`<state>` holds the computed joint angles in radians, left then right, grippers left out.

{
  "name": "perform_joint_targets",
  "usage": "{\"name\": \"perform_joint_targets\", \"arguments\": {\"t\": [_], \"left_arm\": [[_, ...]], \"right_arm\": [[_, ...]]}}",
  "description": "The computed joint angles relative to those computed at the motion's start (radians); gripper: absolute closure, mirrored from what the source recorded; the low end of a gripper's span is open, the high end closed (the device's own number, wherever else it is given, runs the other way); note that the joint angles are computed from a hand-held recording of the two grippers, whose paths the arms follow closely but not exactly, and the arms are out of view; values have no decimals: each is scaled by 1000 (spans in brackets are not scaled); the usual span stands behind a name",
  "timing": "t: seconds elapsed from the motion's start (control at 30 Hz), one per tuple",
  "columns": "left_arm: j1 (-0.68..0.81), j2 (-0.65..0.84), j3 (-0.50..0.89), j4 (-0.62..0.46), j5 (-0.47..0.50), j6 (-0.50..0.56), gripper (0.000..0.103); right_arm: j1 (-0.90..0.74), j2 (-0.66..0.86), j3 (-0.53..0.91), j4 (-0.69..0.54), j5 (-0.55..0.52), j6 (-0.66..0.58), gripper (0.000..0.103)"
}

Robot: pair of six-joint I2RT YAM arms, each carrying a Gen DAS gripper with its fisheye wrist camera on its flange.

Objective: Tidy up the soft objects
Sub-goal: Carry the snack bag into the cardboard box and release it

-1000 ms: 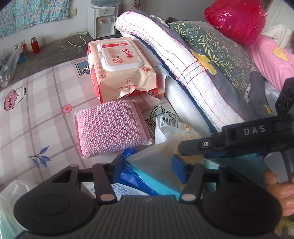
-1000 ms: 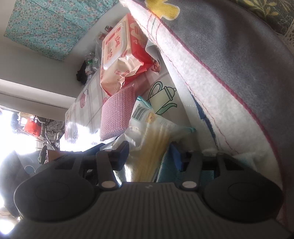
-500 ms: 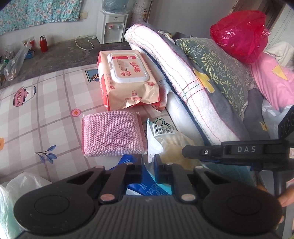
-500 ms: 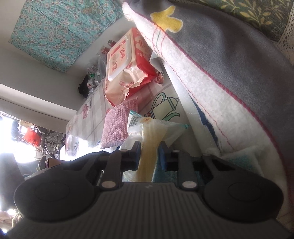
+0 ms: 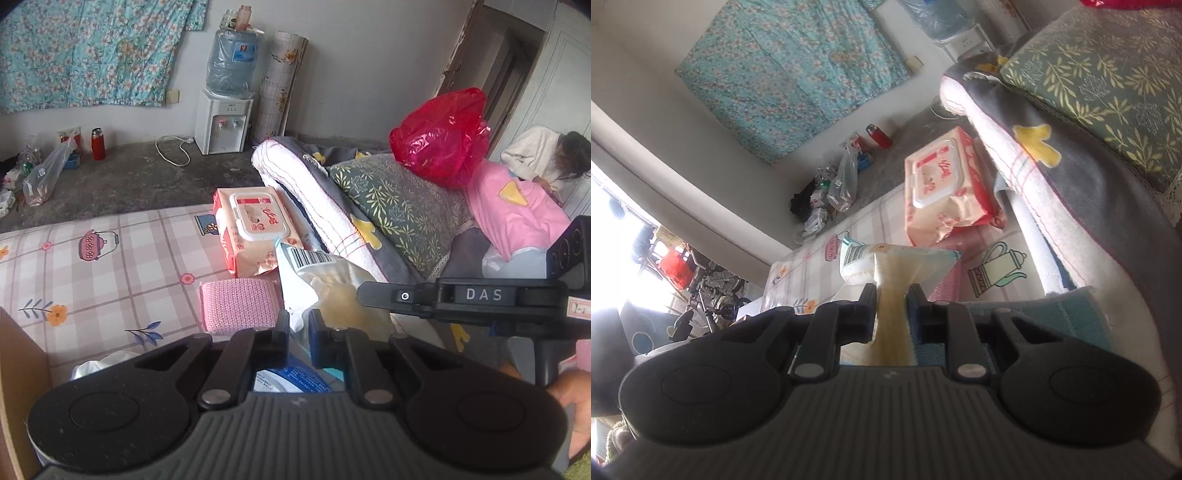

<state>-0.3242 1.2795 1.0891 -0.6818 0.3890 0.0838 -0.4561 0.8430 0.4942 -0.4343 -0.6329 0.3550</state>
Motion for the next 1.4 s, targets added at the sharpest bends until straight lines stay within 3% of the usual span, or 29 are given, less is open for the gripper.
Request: {"name": "perform_joint_targets", "arguments": {"t": [0.13, 0.3, 0.4, 0.5, 0.67, 0.9, 1.17, 1.4], "left_arm": [[165, -94, 11, -100, 89, 80, 92], [486, -132, 72, -268, 240, 265, 92], [724, -99, 138, -374, 324, 417, 92], [930, -25, 211, -453, 375, 546, 92], [1126, 140, 315, -460, 368, 616, 92], [1182, 374, 438, -394, 318, 563, 92], [1120, 538, 449, -261, 188, 481, 92], [1057, 643, 432, -170, 48, 477, 91]], "right_arm": [[177, -103, 52, -55, 95, 99, 86], [583, -78, 131, 11, 347, 282, 86], [834, 37, 215, 80, 491, 360, 87], [1014, 210, 327, 158, 565, 394, 87], [1202, 564, 601, 199, 604, 391, 87], [1309, 973, 1034, 62, 602, 381, 88], [1308, 1353, 1544, -235, 594, 339, 88], [1304, 1708, 2038, -544, 604, 293, 87]]}}
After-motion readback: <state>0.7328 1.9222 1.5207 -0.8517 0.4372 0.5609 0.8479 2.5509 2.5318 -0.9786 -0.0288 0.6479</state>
